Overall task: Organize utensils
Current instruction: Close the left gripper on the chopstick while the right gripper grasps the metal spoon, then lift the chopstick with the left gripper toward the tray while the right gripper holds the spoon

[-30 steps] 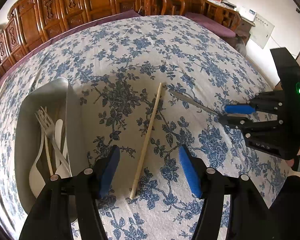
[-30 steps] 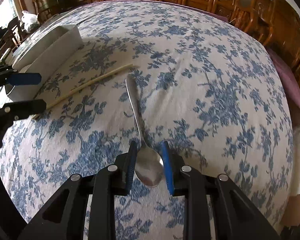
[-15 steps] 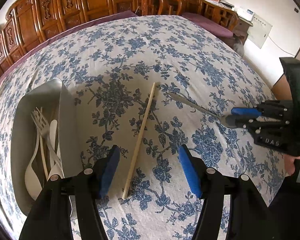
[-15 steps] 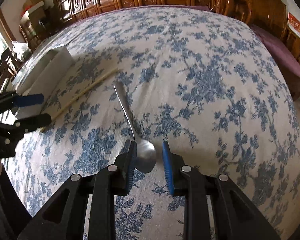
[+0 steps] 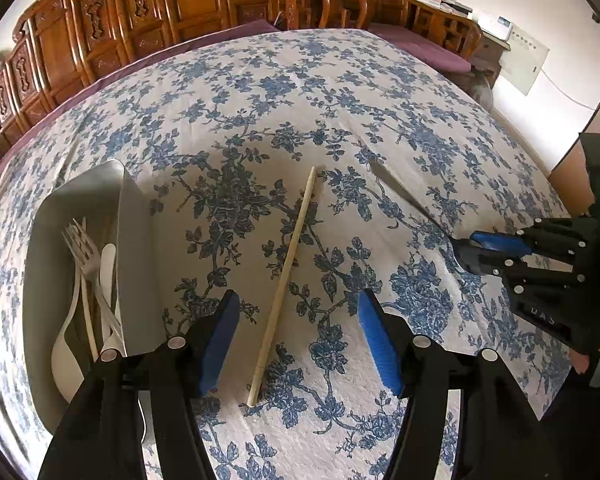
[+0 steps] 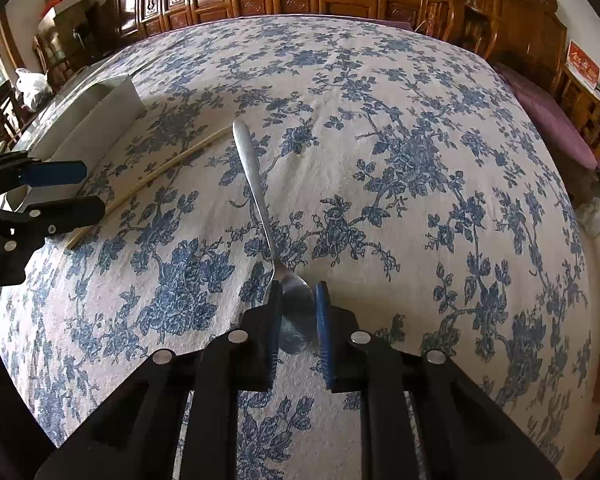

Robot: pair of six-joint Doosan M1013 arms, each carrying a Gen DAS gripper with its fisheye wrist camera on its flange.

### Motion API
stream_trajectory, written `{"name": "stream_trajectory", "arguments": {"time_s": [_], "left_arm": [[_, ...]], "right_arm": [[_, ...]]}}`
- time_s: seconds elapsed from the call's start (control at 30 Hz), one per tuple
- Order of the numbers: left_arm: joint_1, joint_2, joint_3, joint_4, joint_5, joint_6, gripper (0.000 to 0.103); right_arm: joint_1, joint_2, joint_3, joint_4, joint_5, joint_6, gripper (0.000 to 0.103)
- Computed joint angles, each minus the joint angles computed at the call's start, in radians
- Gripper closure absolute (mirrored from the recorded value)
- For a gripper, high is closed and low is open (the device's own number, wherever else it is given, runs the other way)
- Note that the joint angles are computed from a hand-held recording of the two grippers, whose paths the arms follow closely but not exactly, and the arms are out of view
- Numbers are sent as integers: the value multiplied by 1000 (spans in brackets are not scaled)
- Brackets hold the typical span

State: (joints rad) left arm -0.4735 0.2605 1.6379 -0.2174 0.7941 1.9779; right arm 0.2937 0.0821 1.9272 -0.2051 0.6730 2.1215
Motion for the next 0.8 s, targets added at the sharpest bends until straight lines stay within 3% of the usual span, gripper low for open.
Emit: {"name": "stream_trajectory", "arguments": {"time_s": [0.2, 0.4, 0.57, 0.8], "left_arm": [[-10, 6, -3, 32, -3, -19, 44], [-18, 32, -28, 76, 17, -38, 59], [-20, 62, -56, 114, 55, -57, 77], [-26, 77, -69, 125, 75, -75, 85]], "right_arm": [[-10, -14, 11, 25, -28, 6, 97], [-5, -32, 17, -10, -60, 53, 101], [-12, -48, 23, -40, -77, 92, 101], [-17, -56, 21, -57, -83, 107, 101]]}}
